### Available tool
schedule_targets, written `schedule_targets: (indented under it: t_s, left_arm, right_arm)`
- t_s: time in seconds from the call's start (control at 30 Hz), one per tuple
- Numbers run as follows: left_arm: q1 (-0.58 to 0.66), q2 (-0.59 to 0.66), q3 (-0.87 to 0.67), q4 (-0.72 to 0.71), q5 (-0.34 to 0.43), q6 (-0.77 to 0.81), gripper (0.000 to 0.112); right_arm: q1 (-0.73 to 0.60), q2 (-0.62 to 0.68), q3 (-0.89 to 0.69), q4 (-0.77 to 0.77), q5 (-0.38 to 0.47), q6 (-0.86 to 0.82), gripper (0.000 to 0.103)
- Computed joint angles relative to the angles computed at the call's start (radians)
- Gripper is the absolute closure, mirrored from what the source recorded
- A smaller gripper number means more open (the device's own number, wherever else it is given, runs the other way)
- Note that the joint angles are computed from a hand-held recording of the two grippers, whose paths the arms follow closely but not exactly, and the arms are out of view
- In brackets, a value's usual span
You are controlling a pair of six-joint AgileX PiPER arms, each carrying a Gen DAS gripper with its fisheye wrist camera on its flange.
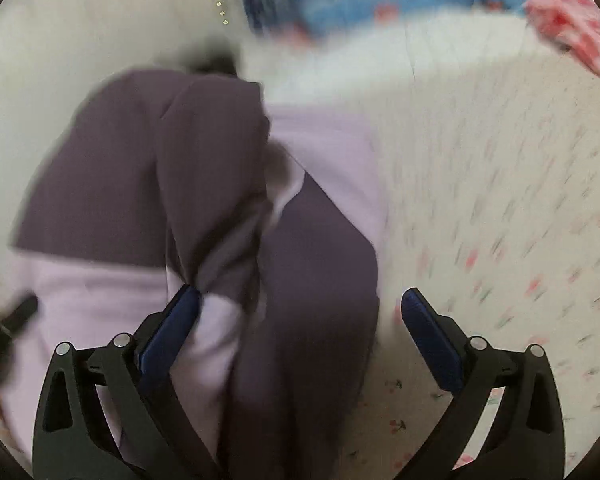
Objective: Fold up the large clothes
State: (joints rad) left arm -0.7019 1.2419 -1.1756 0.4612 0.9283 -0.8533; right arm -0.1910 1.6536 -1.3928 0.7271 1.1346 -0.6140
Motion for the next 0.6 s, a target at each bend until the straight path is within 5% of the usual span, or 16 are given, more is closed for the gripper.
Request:
schedule_targets:
  t_s: [0.1,0.23,0.43,0.6]
  left_arm:
    - [0.091,-0.07,0.192,-0.046,-0.154,-0.016,0.023]
    - [-0.029,-0.05,0.186,0.137,-0.092,-0.155,0.023]
    - [-0.023,-0.109,0.276,0.181,-0.144,-0.215,0.022]
    - [-0.184,-0.128,0.253,0.45,0.006,-0.428,0.023]
  right_arm:
    - [-0.063,0.041,0.088,0.153,0.058,-0.021,0.006]
    - [-0.055,0.009,0.102,0.124,0.035,-0.036,0.006]
    - [-0.071,0.01,0.123,0.146,0.007,-0.078,0.006]
    - [-0.05,-0.013,0.133,0.117,-0.032,-0.063,0.006]
